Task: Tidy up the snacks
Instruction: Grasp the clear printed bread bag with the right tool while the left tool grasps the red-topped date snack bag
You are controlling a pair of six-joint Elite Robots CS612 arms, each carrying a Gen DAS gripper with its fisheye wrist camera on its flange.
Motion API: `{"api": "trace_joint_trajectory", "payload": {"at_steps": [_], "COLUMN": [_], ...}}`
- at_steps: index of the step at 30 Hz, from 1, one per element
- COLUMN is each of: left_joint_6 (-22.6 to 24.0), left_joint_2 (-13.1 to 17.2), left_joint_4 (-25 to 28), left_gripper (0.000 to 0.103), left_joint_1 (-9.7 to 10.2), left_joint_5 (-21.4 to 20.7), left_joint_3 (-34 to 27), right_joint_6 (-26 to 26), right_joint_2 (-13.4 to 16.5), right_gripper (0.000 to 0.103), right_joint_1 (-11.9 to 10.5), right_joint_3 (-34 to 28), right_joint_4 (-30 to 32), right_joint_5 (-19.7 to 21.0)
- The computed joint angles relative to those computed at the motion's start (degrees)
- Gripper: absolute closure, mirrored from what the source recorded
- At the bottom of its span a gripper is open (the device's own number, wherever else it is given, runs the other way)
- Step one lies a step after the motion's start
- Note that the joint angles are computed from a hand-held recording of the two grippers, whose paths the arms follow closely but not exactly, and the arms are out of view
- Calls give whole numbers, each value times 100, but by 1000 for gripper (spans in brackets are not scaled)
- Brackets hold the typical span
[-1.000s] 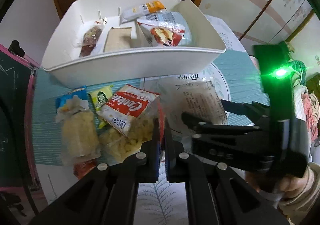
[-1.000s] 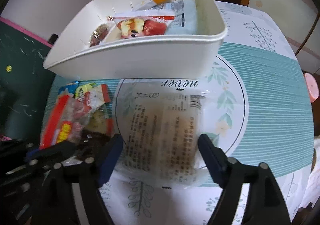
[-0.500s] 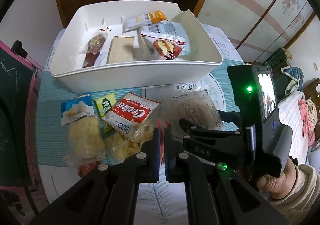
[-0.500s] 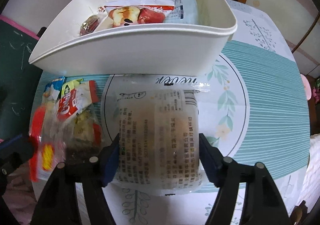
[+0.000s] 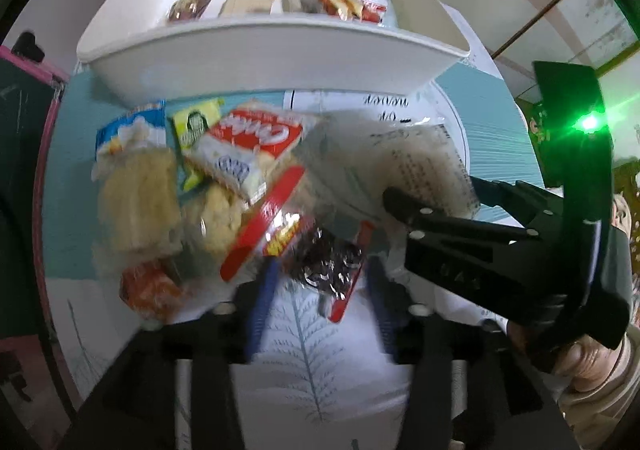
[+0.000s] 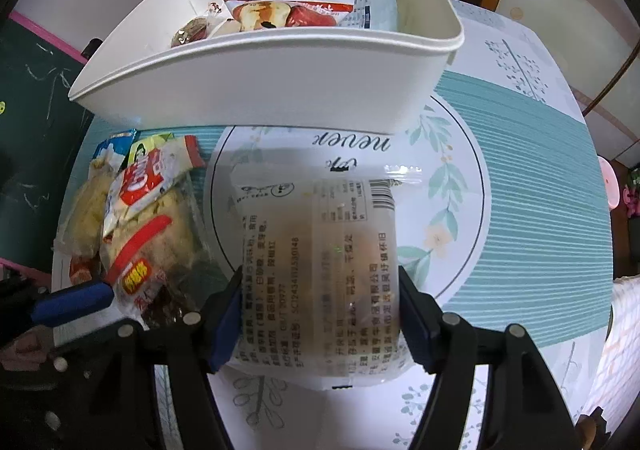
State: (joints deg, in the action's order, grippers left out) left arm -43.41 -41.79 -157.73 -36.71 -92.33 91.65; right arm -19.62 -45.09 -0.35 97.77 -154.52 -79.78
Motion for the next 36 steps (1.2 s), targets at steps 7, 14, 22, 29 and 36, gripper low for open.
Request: {"api": "trace_joint_trajectory", "payload": {"at_steps": [7, 14, 22, 29, 36], "left_joint_6": [-984, -2203, -2833, -2800, -2209], "left_joint_2": [88, 179, 304, 470, 437], "left_joint_4": [-162, -708, -558, 449, 520], "left_gripper": [32, 32, 32, 48, 63], "left_joint_1": [-20, 14, 10, -42, -142], "left_joint_5": [-132, -427, -210, -55, -3], "left_joint_3": [87, 218, -53, -537, -583], "right_joint_6": [57, 200, 282, 297, 368], "right_joint_2": [26, 30, 64, 76, 96], "right_gripper": [35, 35, 35, 35, 35], "right_joint_1": [-16, -81, -92, -91, -100], "right_joint_3": [1, 6, 20, 62, 84], "right_joint_4": [-45, -71, -189, -279, -372], "right_joint_5": [13, 16, -16, -28, 4]}}
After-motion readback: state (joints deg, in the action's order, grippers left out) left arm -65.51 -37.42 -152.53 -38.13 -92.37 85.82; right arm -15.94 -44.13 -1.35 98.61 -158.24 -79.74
